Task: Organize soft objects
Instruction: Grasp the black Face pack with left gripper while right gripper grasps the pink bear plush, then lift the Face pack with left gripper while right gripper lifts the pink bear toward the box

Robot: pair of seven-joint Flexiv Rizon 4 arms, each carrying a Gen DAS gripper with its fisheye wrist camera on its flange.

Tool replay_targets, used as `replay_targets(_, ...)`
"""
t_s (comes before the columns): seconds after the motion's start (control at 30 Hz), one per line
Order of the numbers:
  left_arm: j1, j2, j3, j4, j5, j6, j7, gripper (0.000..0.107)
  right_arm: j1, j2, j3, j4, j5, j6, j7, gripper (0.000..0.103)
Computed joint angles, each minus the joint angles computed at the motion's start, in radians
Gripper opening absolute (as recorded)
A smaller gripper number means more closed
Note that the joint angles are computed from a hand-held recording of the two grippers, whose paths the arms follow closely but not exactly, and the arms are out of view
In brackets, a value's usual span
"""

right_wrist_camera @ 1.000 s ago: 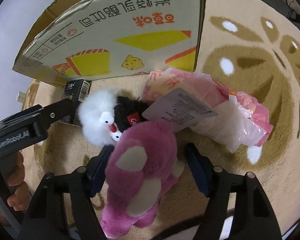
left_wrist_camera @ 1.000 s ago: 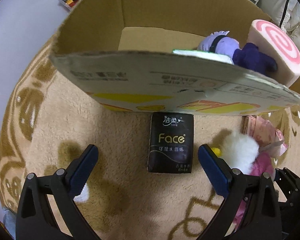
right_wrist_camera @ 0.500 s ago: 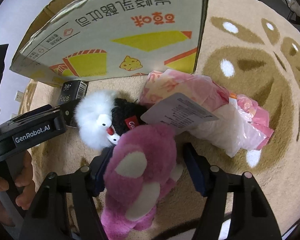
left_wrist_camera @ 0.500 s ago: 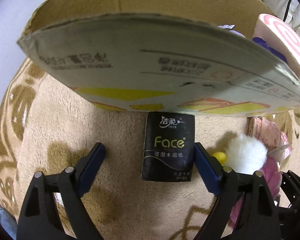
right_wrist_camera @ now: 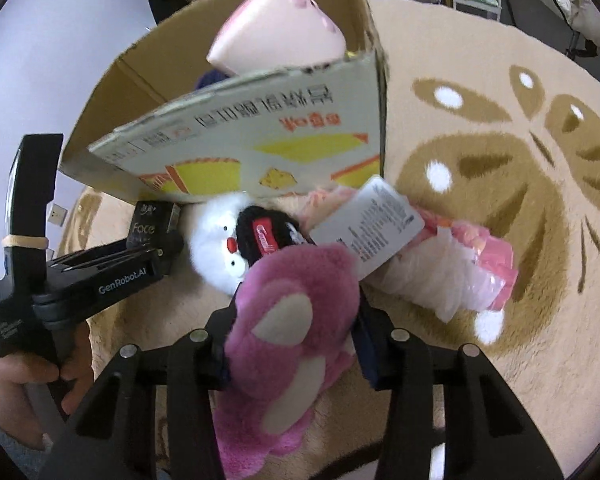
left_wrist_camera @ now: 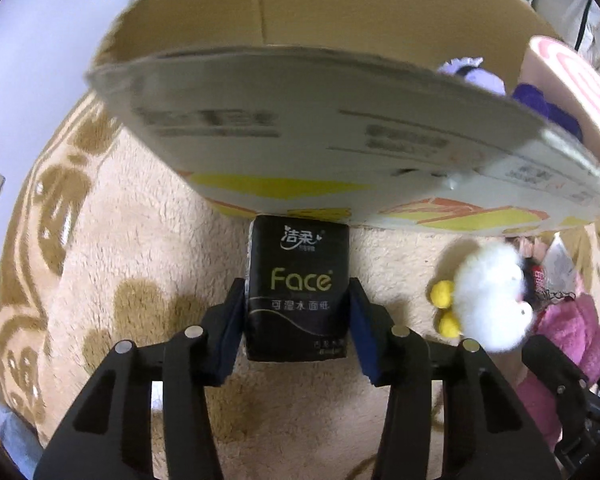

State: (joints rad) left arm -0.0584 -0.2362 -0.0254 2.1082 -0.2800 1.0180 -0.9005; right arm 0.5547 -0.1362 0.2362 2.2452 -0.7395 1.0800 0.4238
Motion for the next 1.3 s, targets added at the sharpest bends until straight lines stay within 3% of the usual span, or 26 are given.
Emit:
replay_targets(0.3,0.024,0.040,0.001,0.027,-0.064,0.035,0.057,0.046,-0.015,0.046,-0.012,0.020,-0.181,-0.008,0.129,0.049)
replay_targets(0.5,0.010,0.119,0.010,0.087,-0.085,0.083,0.073,0.046,-0.060,0.100,-0.012,0.054,-0.356,-0.023,0.225,0.049)
replay_targets(0.8,0.005,0.212,0.036,0.111,-0.162,0.114,0.139,0.046,-0.087,0.127,0.013,0.013,-0.551,-0.129,0.283,0.049)
replay_targets(0.93,-0.004,0.226,0.034,0.114,-0.324,0.132,0.229,0.046,-0.092,0.149,0.023,0.006,-0.593,-0.168,0.303,0.049)
replay_targets(1.03,-0.028,0.239,0.027,0.124,-0.430,0.204,0.311,0.046,-0.100,0.175,0.028,0.007,-0.625,-0.186,0.311,0.049)
replay_targets(1.3,-0.078,0.223,0.003,0.095,-0.607,0.329,0.449,0.046,-0.135,0.189,0.018,-0.015,-0.703,-0.191,0.311,0.049)
